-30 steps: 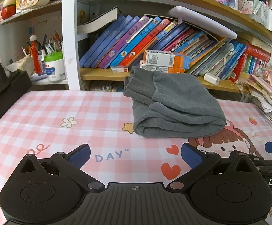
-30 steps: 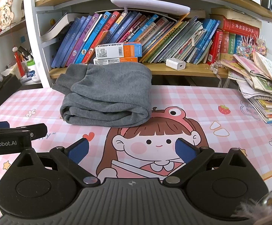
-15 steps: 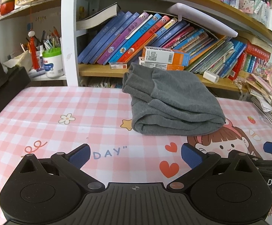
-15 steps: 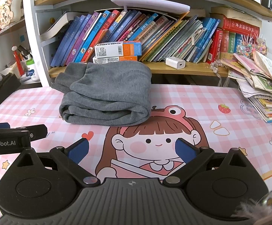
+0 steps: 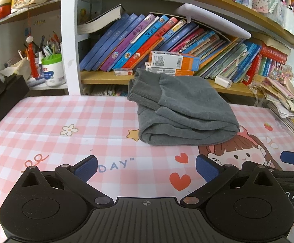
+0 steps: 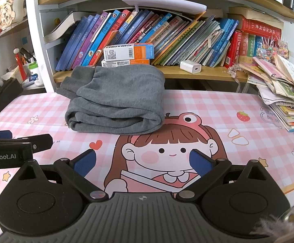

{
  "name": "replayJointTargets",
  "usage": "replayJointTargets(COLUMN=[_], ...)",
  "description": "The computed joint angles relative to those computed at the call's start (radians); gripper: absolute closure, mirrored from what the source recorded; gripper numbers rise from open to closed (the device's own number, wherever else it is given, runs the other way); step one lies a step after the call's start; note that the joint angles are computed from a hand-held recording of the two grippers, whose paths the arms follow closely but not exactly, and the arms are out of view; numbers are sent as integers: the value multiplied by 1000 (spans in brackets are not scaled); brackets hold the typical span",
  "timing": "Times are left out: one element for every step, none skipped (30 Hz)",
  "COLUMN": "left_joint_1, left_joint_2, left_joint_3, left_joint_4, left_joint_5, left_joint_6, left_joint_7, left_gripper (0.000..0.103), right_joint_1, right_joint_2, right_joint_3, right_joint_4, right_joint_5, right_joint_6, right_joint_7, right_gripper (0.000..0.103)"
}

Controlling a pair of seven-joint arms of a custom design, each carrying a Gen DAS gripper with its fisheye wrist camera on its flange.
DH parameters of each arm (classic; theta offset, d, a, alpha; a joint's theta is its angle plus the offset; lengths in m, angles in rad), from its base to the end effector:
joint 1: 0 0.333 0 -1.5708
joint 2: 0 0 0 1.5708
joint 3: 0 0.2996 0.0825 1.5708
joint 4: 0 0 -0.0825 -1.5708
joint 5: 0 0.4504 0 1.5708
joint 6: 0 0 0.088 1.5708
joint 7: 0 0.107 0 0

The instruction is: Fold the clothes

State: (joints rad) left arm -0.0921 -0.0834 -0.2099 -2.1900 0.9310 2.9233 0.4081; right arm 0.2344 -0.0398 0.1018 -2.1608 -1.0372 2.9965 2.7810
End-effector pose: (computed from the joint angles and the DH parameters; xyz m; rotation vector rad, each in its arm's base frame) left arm 0.5691 -0.2316 0.4466 -1.7082 1.6773 -0.8971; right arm 0.5627 0.2624 0.4391 -1.6932 1.5371 -0.7175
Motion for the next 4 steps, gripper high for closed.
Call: replayJointTargets(left_joint_1=[0,-2,-5,-7], left_joint_2=[0,0,1,2], left_joint_3=[0,1,3,5], left_joint_4=[0,-1,-1,-2], left_joint_5=[-3,-13,-33,-54], left_joint_6=[0,0,-1,-3], left_joint_7=[1,9,26,43], left_gripper=[0,0,0,0], right_joint_1=[0,0,0,1], right_joint_2=[0,0,0,0], right_joint_3=[0,0,0,0], right_joint_4=[0,0,0,-1], right_joint_5=[0,1,1,1], right_joint_6=[0,0,0,0], right_joint_7=[0,-1,-1,-1], right_gripper=[4,4,4,4])
